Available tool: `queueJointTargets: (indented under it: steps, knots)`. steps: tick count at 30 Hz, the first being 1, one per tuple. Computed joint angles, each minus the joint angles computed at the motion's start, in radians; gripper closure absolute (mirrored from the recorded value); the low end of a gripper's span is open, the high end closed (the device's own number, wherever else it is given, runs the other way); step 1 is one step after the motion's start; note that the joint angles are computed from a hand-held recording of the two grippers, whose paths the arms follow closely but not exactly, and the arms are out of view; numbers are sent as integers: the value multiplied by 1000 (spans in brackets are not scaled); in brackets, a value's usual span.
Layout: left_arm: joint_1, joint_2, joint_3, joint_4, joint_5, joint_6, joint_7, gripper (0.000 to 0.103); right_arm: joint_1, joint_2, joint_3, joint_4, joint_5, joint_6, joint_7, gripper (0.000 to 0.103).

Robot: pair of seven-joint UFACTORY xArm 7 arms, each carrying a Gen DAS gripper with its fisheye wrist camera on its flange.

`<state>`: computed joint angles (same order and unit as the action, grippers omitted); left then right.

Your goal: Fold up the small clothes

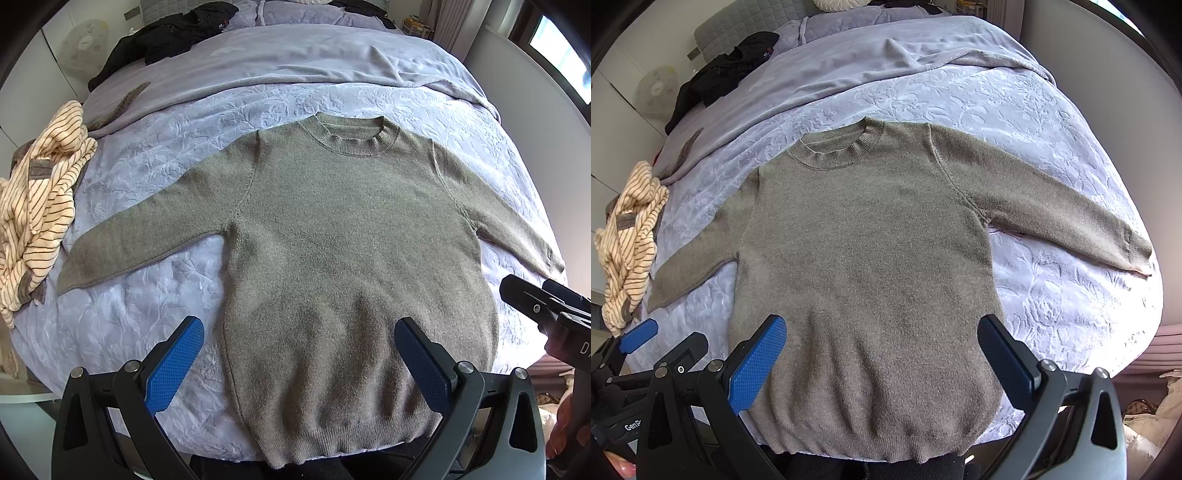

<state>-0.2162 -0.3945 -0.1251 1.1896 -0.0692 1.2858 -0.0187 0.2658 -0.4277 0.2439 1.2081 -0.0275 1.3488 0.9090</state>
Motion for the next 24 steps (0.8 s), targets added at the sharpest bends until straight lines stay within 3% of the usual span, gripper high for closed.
queueJointTargets:
  steps: [24]
  knots:
    - [2, 0, -1, -12, 16, -4, -5, 0, 3, 3, 5, 3, -21, 19, -6, 0]
